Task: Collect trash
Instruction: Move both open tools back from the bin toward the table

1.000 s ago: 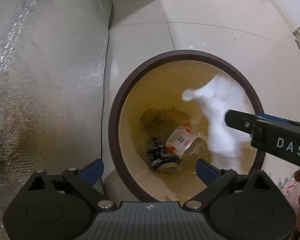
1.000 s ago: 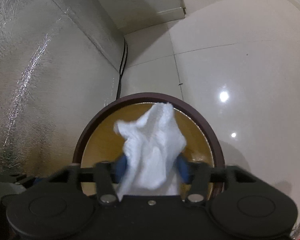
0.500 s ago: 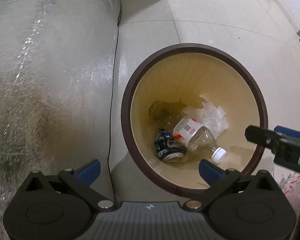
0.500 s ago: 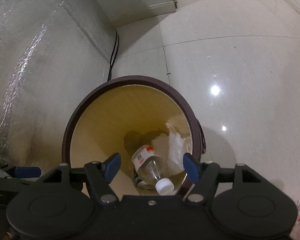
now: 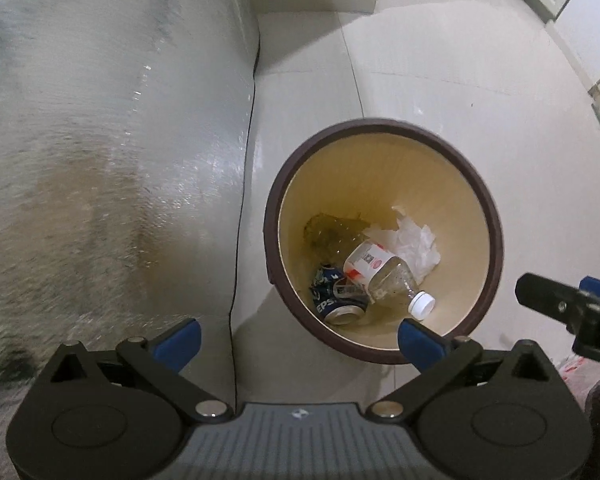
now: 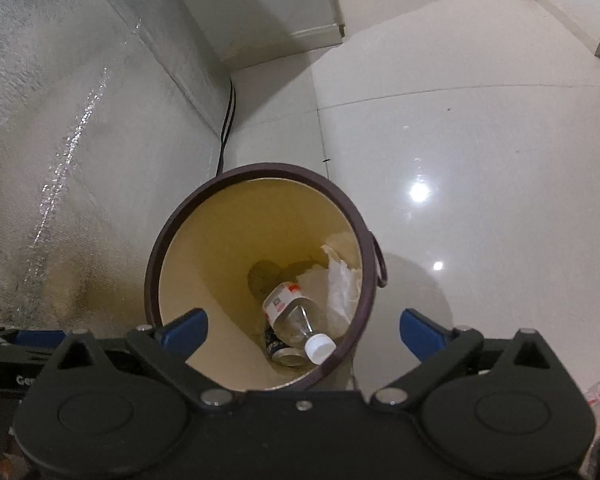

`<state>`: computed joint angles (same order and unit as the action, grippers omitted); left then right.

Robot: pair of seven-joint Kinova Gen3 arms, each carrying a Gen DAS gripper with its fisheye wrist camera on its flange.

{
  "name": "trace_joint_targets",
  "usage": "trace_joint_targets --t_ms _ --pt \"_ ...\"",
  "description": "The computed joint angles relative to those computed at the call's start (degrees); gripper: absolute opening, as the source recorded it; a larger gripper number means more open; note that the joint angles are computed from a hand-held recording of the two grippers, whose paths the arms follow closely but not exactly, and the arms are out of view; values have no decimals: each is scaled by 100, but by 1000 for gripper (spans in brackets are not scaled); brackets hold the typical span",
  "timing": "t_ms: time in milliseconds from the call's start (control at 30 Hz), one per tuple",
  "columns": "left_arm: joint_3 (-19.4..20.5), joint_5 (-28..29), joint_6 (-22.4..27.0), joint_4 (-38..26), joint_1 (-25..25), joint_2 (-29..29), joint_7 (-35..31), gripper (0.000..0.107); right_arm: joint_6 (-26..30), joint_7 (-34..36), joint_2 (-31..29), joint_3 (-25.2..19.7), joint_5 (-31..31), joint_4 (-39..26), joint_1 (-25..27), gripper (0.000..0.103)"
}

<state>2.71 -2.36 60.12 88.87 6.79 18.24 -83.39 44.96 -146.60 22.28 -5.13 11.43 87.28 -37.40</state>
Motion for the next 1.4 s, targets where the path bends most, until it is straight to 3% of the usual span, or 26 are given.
trace_joint_targets --t_ms 667,1000,1400 --pt "139 -71 357 496 -54 -1791 169 103 1625 -1003 -1050 -386 1152 -163 -658 103" --pt "321 -107 854 374 14 -2618 135 103 2594 -1357 -1690 -930 1691 -385 -848 103" --pt "254 478 1483 -104 26 -3743 -300 103 4276 -2006 -2124 -1745 2650 -1114 -1481 103"
